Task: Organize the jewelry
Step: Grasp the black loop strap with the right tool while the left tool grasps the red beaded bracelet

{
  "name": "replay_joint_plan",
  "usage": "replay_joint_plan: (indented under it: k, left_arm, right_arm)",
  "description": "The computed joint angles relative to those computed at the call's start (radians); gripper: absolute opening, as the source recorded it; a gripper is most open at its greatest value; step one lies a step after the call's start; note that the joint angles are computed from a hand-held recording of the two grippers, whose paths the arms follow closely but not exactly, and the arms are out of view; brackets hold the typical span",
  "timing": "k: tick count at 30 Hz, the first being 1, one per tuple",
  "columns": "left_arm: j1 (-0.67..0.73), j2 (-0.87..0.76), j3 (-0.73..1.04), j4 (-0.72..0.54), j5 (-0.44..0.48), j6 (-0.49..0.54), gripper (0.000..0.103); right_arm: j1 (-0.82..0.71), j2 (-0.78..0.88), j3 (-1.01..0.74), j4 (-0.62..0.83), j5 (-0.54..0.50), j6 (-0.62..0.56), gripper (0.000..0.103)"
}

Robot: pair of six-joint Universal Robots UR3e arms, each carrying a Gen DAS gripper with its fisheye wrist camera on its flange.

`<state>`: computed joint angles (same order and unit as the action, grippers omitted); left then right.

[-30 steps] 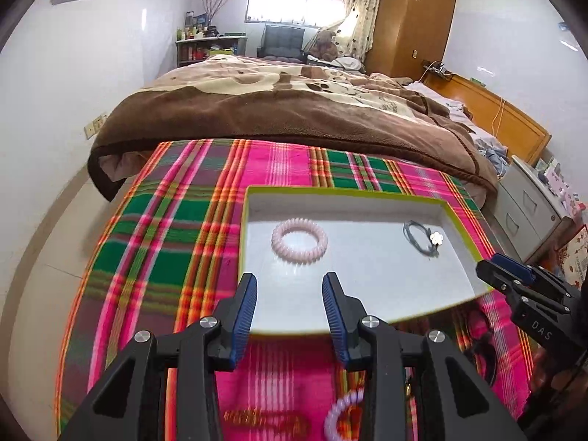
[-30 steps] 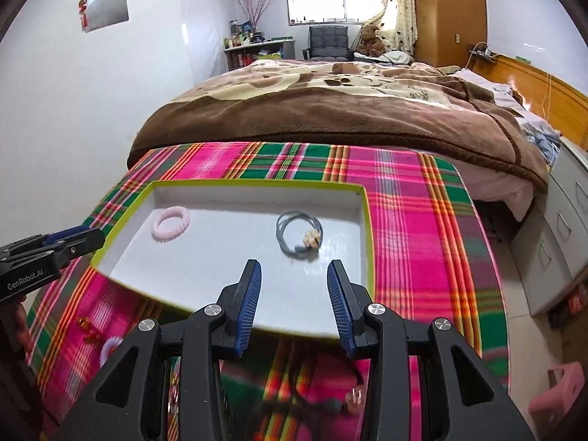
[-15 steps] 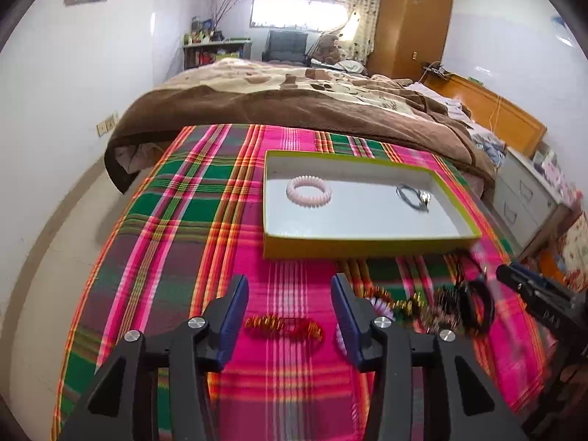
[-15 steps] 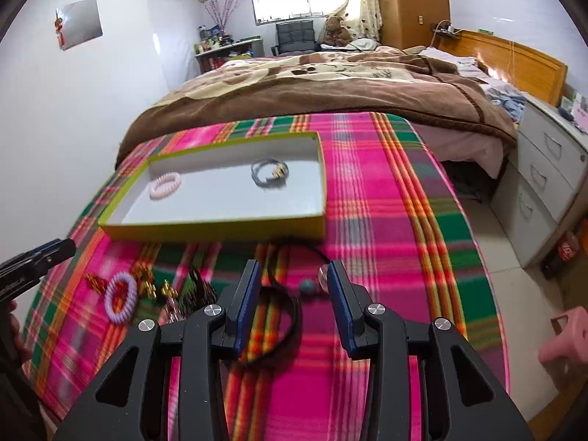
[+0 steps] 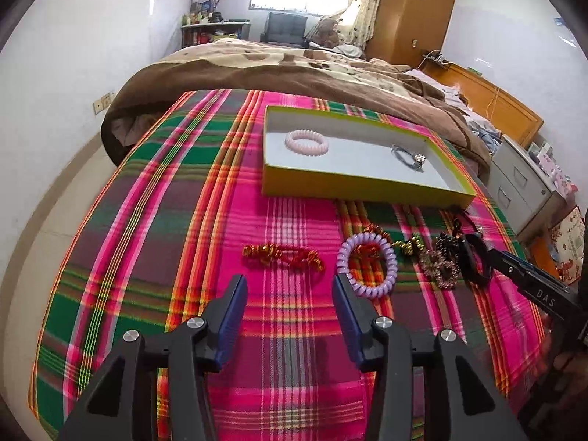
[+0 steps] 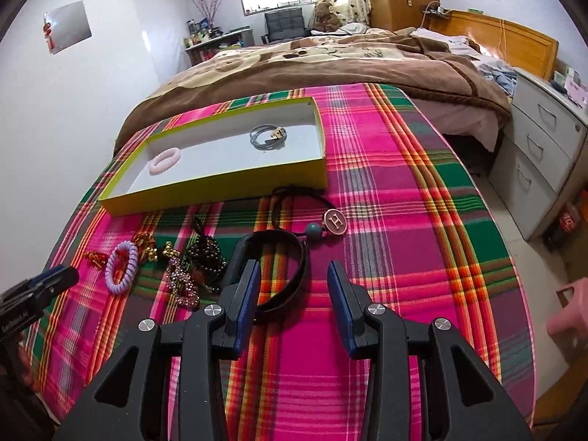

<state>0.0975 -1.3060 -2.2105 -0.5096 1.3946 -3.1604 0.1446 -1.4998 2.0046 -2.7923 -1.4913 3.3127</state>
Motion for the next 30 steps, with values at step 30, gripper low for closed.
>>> replay_joint_plan:
  k: [30]
  left_arm:
    - [-0.003,-0.198,0.094,0.072,0.032,0.050,0.047]
  right_arm:
    - [-0.007,-0.017,0.013,-0.012,0.008,0.038,0.007]
